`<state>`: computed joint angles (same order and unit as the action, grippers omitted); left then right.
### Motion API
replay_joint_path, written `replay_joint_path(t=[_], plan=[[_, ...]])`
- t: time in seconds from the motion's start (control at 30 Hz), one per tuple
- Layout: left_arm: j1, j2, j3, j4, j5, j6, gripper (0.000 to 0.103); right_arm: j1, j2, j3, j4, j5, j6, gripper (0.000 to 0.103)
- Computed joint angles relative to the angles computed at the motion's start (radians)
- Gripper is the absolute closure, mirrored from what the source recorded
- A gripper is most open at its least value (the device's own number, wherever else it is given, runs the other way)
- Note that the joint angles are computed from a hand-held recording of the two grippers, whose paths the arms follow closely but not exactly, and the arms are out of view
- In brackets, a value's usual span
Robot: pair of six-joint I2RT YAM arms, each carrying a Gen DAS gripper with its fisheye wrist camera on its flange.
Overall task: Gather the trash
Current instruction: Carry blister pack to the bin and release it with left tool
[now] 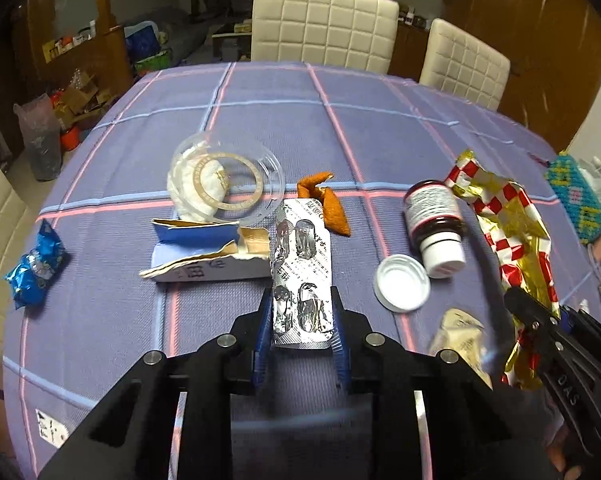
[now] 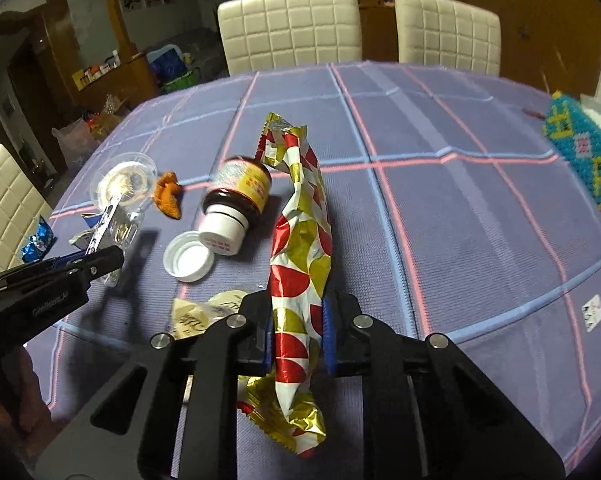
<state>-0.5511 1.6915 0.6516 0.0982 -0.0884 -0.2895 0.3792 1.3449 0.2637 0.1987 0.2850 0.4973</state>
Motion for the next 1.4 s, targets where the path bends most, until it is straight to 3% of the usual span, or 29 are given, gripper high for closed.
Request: replay_joint_path(t=[0.33,0.9,1.17,1.4], plan=[[0.051,-0.274,-0.165,-0.041,-0.028,0.021,0.077,0.252,-0.152,0.051,-0.204,0.157,0.108,0.084],[0.546,-0.656,-0.376,-0.161,0.204,0.265,0.077,0.594,0.135,0.335,-0.322,0.303,0.263,0.084],[0.83,-0.663,-0.387,-0.18,0.362,0.416,0.077,0.67,0.277,0.497,-0.38,0.331,0.266,0.084],[1.069,-0.553,-0.357,-0.158,0.489,0.55,0.077,0.714,0.407,0.651,-0.421,0.335,0.241,0.084]])
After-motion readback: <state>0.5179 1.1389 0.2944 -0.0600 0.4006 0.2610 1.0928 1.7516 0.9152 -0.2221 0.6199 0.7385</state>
